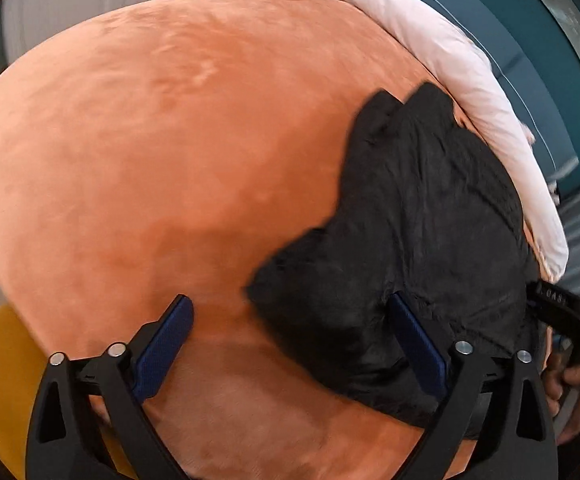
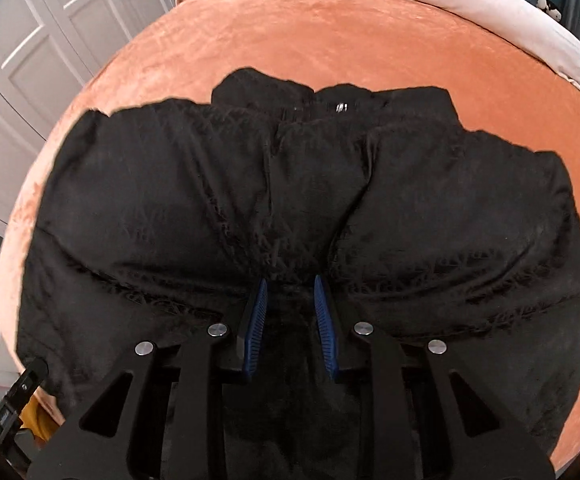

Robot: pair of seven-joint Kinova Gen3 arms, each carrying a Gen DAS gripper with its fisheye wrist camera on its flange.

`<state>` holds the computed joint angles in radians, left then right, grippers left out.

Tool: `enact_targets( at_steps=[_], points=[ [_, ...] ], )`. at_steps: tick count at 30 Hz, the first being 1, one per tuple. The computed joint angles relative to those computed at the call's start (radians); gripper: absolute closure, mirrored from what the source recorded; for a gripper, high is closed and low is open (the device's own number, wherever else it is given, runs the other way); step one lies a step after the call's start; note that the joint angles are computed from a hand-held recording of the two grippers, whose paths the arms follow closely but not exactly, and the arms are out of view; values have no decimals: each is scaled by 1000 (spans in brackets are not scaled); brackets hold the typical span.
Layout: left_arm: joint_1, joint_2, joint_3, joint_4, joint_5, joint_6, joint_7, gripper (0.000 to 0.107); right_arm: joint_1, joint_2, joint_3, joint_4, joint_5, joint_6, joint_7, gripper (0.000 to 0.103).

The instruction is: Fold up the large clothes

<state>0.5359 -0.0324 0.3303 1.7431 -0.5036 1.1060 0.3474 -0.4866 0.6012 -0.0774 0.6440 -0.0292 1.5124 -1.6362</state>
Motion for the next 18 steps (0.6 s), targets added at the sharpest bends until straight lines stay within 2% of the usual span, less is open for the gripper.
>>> enact_targets(
  at_steps=[2,4,6,7,8,9,10,11,14,18],
  points=[
    [12,59,6,-36,-50,27,-36,10,-15,-1,6,20,18,-19,-2,79],
    [51,100,-25,-64,-85,47,-59,10,-31,-6,13,42,42,-37,-1,79],
    [76,101,-75,-65,-79,14,-89,10,-42,-10,16,60,59,-53,-4,79],
    [61,91,-81,-59,-66,-26,-108,13,-44,-8,16,58,64,-53,-5,79],
    [27,76,-70,-50,-49,-67,-135,36,-48,-11,17,64,70,-59,-7,79],
    [4,67,-75,-58,-15,-108,-176,52,-49,-16,16,74,73,-65,-8,79],
    [-10,59,-81,-63,2,-134,-204,59,-50,-18,16,78,76,-69,-9,79],
    [-15,50,-84,-80,4,-144,-231,74,-49,-19,15,81,77,-72,-11,80],
    [-8,53,-63,-164,-37,-100,-276,85,-53,-33,13,102,84,-85,-14,80],
    [33,101,-44,-322,-91,-1,-359,90,-40,-61,7,134,76,-101,-16,79]
  ],
)
